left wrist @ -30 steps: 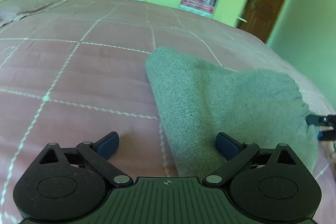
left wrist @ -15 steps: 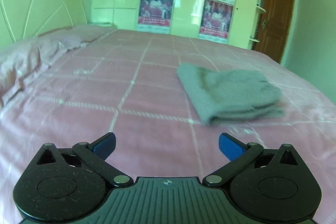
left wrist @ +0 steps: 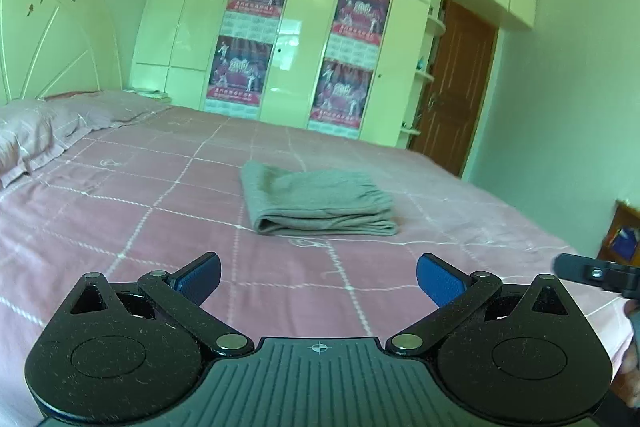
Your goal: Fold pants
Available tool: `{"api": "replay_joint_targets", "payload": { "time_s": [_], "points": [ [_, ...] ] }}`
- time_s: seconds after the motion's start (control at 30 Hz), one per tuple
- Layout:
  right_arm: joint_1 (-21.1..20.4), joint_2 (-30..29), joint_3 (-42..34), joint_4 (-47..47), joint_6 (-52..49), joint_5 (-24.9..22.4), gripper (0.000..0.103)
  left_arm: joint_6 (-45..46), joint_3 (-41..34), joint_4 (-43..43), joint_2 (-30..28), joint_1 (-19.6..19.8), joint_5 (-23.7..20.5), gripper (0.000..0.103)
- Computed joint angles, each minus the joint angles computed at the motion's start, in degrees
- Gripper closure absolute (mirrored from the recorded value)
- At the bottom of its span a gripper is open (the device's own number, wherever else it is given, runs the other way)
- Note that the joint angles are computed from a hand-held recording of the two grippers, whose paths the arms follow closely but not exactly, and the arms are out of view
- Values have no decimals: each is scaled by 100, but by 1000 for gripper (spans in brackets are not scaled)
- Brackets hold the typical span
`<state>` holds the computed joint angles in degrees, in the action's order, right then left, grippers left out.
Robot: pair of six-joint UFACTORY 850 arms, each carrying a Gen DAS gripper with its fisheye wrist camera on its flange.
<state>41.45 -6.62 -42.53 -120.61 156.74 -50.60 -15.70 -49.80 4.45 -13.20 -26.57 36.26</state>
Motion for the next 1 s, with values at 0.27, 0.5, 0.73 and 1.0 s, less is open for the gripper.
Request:
{"api": "replay_joint_targets", "payload": {
  "time_s": [0.27, 0.5, 0.73, 1.0],
  "points": [
    [190, -316, -135, 376, -664, -342, 6, 456, 189, -186, 14, -186, -5, 0],
    [92, -411, -180, 382, -737, -49, 6, 578, 210, -344, 24, -244, -126, 0],
    [63, -376, -113, 284, -540, -68, 6, 824, 206, -476, 40, -303, -191, 0],
    [50, -385, -117, 271, -562, -43, 6, 864, 217, -521, 59, -324, -205, 0]
  ]
}}
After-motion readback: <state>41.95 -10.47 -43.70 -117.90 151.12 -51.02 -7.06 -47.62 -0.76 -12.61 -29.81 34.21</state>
